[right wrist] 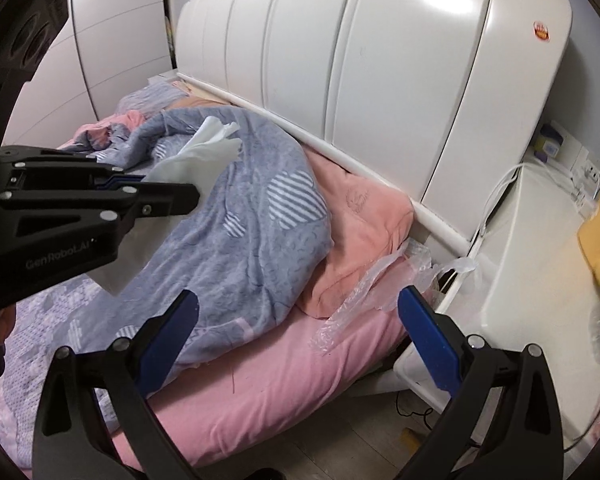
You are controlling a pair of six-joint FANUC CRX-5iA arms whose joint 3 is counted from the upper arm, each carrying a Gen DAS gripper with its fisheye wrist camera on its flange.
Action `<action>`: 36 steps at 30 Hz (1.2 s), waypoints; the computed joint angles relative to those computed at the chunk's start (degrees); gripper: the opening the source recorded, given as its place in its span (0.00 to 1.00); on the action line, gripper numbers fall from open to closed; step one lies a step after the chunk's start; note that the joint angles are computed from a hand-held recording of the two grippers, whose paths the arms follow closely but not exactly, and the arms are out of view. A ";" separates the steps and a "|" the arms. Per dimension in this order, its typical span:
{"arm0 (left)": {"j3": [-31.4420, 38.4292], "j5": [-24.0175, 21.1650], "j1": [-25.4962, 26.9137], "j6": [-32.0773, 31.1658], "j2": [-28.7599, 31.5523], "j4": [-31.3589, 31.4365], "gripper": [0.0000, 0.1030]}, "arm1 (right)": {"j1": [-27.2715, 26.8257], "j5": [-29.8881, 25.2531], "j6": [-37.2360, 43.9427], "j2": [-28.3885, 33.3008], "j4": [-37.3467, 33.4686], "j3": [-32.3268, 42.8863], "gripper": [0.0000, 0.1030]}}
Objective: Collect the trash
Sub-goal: 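Lower the right gripper onto the clear plastic bag and close it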
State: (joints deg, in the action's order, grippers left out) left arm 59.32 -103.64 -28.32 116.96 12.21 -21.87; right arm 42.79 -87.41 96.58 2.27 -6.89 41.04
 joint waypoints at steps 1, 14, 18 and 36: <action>-2.00 1.36 0.76 -0.14 -0.75 0.93 0.04 | 0.39 1.07 -0.50 -0.38 0.55 -1.38 0.94; -24.89 19.15 9.13 -5.89 -8.10 11.06 0.04 | 5.50 17.52 -13.63 -3.25 12.61 -19.51 0.94; -27.25 22.69 10.89 -9.10 -7.88 13.03 0.04 | 6.10 21.03 -17.93 -3.02 16.39 -23.30 0.94; -25.69 29.65 14.98 -20.96 -0.14 20.17 0.04 | 3.92 27.77 -23.42 0.77 18.58 -26.70 0.94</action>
